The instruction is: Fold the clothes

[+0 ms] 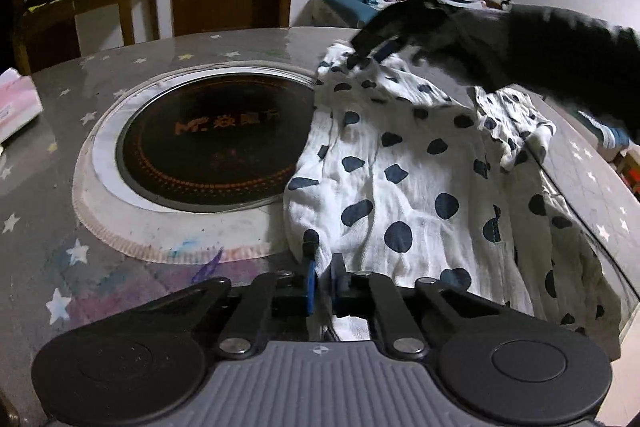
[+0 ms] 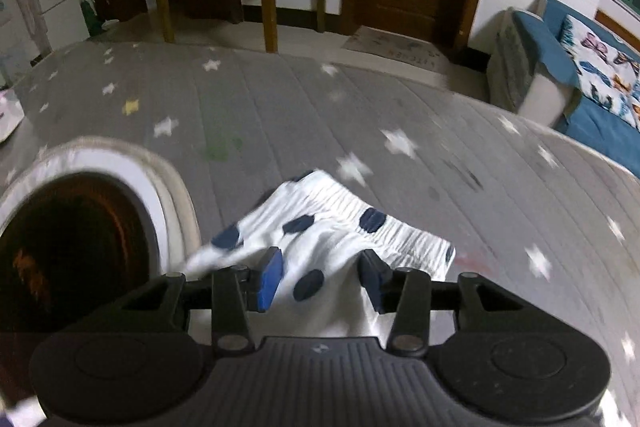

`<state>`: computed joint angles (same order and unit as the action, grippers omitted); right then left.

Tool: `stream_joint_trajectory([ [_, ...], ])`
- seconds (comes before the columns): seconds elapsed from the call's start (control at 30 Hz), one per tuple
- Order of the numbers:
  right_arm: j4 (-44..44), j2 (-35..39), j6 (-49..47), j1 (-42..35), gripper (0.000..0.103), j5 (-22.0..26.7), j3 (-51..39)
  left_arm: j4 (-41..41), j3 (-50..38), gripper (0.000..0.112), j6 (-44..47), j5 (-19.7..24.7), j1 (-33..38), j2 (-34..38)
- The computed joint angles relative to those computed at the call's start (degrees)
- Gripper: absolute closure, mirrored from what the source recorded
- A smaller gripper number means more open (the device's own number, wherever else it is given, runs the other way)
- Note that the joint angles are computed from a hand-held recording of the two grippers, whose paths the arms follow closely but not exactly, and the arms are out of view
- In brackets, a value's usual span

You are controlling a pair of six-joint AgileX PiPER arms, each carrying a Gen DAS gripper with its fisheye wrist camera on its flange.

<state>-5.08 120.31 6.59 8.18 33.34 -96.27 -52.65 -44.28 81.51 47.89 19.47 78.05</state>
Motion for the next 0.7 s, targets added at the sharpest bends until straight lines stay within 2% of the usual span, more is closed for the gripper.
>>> stream_joint_trajectory([
  [0.23,2.3,15.2,-3.1,4.1,0.053,9.2,-25.9,2.4,-1.1,0.106,-5.6,-0.5,3.1,-1.1],
  [0.33,1.4,16.1,-2.8,5.3,0.053,10.5,-28.9,4.0,-1.2,0.102,-7.1,-1.0,2.9,-1.5],
  [0.43,4.7,9.0,-6.5,4.5,0.053,5.9,-19.6,3.7,-1.0,0.098,-6.4,0.0,3.3,-3.1],
  [0.57,3.2,-2.3,-8.3,1.9,0.053,1.5,-4.9,1.1,-1.2,0.090,-4.0,1.2,4.1,-4.6],
  [0.7,-1.4,-13.3,-5.1,-3.6,0.053,-0.5,10.2,-1.3,-0.8,0.089,-2.3,3.5,4.0,-6.4],
])
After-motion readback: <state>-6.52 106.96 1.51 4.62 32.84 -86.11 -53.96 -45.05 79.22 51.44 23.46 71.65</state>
